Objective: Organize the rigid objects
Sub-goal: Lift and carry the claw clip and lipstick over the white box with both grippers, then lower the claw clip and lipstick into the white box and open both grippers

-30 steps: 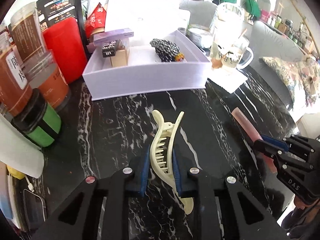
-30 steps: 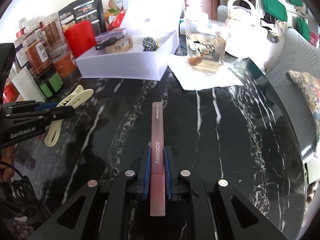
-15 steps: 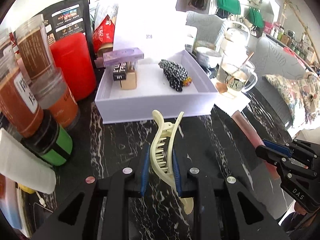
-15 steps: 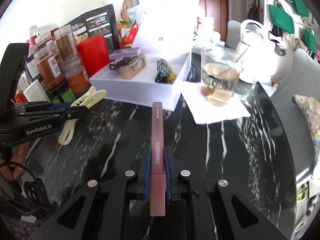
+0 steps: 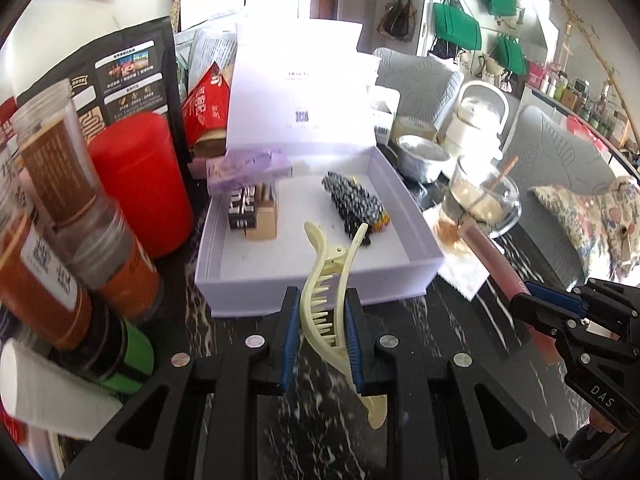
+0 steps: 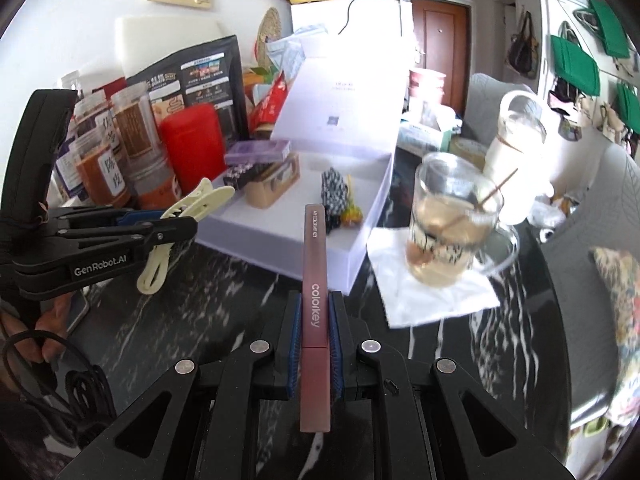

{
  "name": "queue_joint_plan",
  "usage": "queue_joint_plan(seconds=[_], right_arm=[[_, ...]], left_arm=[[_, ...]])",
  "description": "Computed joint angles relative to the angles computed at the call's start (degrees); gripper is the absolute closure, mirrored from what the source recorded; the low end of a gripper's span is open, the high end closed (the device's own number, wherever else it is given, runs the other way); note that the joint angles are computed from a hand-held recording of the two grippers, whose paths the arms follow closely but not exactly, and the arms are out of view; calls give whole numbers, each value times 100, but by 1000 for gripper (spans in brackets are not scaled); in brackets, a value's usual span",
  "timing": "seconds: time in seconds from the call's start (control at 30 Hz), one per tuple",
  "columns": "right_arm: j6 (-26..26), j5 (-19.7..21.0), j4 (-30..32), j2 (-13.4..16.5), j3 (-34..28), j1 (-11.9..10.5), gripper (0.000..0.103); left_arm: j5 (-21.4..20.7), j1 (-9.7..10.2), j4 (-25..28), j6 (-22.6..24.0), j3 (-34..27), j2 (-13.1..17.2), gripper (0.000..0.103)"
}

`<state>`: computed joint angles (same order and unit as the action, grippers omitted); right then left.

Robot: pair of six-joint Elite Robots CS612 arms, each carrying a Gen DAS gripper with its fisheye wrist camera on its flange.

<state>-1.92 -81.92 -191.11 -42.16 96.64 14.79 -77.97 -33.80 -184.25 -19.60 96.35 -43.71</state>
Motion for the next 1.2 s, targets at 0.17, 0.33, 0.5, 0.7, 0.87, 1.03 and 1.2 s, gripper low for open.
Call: queue_joint_plan(seconds=[0.17, 0.33, 0.5, 0.7, 0.87, 1.03, 1.2], right_arm=[[-55, 11, 23, 98, -275, -5, 90], [-70, 38, 141, 222, -604, -21, 90], [-90, 25, 249, 348, -936, -35, 90], [-186, 70, 639, 482, -1341, -56, 90], [-241, 25, 816, 655, -1692, -48, 90], [-315, 24, 917, 805, -1982, -51, 90], [-290, -24, 1070, 940, -2236, -51, 90]], left_arm=[[-12, 69, 0, 57, -249, 100, 81], [-39, 162, 91, 71, -582, 247, 81], [-65, 244, 232, 100, -950, 417, 81], [-18, 303, 451, 174, -1383, 620, 81], [-57, 350, 585, 181, -1691, 768, 81], [-85, 379, 749, 279, -1996, 908, 81], [-153, 406, 949, 343, -2279, 1051, 81]])
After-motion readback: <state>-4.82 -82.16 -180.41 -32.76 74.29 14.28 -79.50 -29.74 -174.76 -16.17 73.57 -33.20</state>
